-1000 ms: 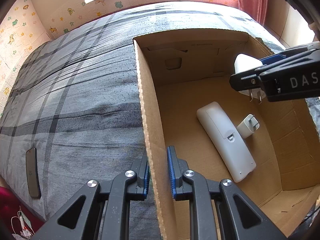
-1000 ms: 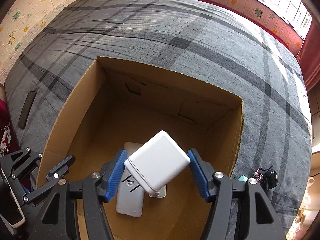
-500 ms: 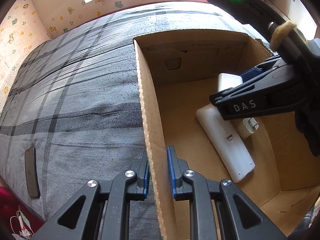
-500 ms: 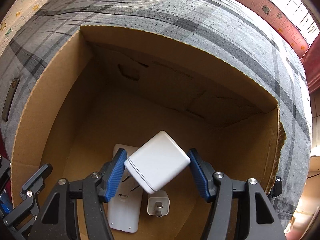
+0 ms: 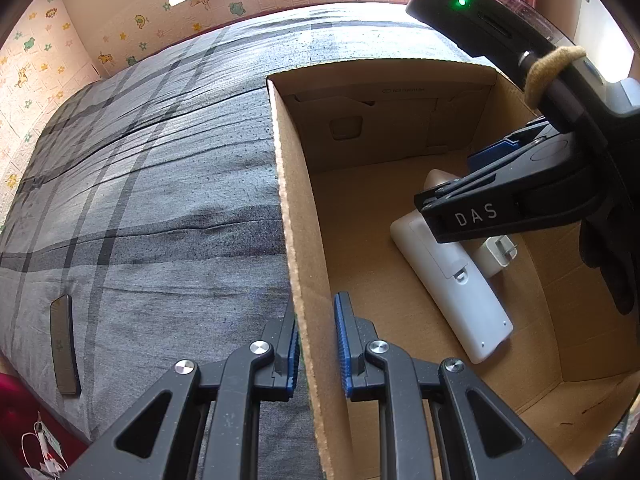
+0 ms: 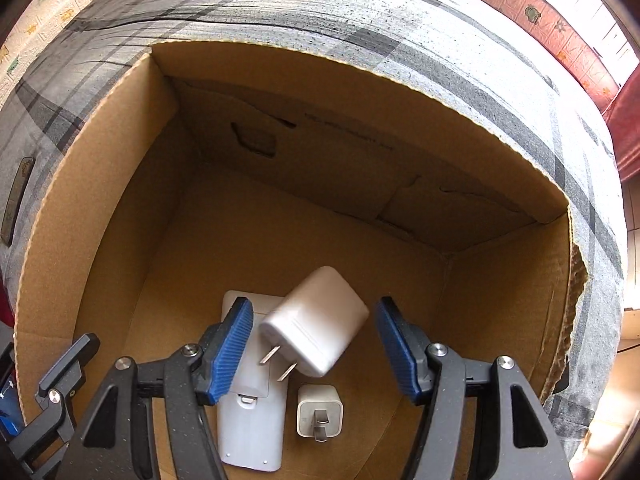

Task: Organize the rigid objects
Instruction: 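Carry the large charger into the box with the right gripper, then open the right gripper to release the charger beside the remote, then withdraw the right gripper from the box toward the blue key fob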

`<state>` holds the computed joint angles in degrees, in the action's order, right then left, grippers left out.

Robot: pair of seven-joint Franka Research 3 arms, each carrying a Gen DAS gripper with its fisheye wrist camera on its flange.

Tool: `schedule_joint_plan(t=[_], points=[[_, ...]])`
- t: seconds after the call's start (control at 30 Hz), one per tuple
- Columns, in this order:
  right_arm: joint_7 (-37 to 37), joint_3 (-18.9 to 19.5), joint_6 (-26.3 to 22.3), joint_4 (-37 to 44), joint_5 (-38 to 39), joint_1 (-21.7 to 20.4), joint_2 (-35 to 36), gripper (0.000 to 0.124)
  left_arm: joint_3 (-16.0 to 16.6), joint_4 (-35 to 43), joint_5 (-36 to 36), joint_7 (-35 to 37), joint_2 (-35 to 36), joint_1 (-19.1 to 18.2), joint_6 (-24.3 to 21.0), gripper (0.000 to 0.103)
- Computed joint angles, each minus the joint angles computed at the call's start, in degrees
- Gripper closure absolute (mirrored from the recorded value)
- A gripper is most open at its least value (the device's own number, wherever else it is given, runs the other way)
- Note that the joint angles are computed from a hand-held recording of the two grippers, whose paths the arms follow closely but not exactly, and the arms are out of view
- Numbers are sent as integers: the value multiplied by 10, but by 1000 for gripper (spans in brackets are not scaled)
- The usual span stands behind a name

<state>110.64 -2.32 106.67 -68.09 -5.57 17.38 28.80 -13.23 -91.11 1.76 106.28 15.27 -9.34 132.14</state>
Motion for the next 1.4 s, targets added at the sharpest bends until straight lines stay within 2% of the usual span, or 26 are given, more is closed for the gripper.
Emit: schedule_joint_plan(t=[0.17,0.43,0.57,1.07,1.4], points=[[7,1,13,-7,-2,4,-10,45,0,-1,2,0,1,0,1,85],[19,0,20,-14,-16,11,-23,44,0,0,0,-2,0,0,0,85],[35,2,39,-63,-28,17,-64,44,1,0,7,-4,0,-2,1,85],[72,14,52,-129,-64,10,-140,44,1,1,14,-9,0,-4,-1,85],[99,22,79,-180,-73,-1,-188,31,1,-1,16,-10,-2,-5,1,85]])
